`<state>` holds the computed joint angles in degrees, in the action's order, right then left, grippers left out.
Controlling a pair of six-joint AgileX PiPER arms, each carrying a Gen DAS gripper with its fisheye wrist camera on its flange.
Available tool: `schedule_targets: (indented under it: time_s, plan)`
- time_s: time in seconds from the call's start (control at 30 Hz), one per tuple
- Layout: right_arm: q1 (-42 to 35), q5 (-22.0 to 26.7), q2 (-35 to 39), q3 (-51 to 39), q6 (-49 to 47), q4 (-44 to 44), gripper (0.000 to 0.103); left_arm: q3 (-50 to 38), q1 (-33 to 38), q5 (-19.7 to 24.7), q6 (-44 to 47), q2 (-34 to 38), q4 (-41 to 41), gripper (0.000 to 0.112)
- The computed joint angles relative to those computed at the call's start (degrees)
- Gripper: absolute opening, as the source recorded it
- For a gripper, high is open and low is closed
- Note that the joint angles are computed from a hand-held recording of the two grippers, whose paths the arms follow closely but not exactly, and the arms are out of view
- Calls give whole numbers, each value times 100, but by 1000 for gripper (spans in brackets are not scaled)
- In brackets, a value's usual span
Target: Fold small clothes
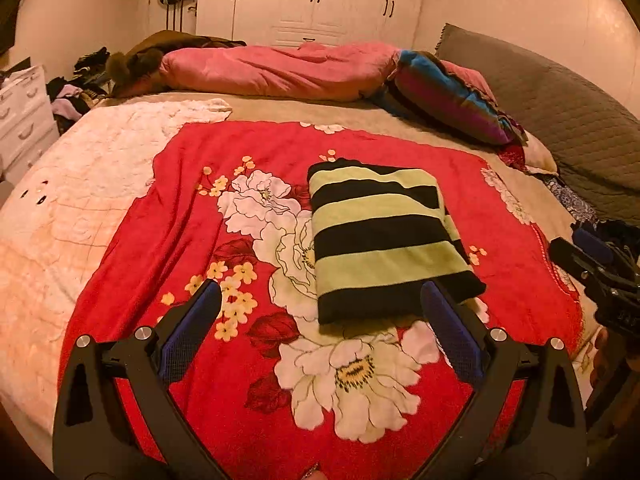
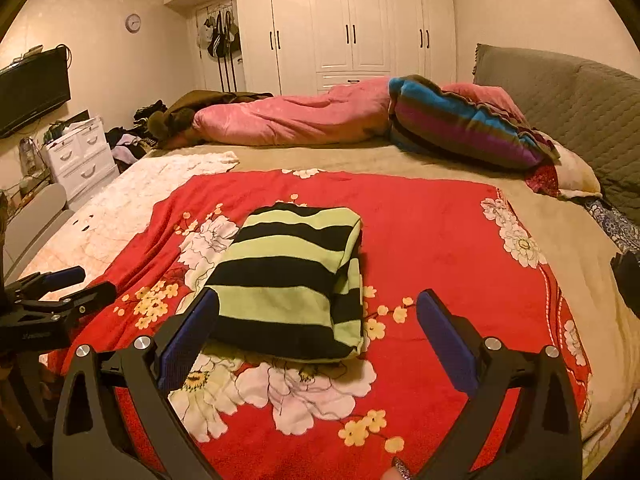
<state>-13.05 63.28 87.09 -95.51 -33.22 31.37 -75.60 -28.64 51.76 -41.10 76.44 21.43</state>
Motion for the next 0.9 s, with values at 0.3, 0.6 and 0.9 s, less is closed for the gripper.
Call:
schedule_targets:
  time_s: [0.3, 0.6, 0.9]
  plan:
    - [-150, 178, -616, 773, -22, -130, 99, 318, -394, 371, -319, -316, 80, 94]
    - [-392, 48, -1132, 1533, -168, -152, 99, 628, -728, 486, -546, -425, 71, 94]
    - [-261, -22, -1075, 1771, -51, -245, 99, 856, -527, 352, -592, -357, -170, 94]
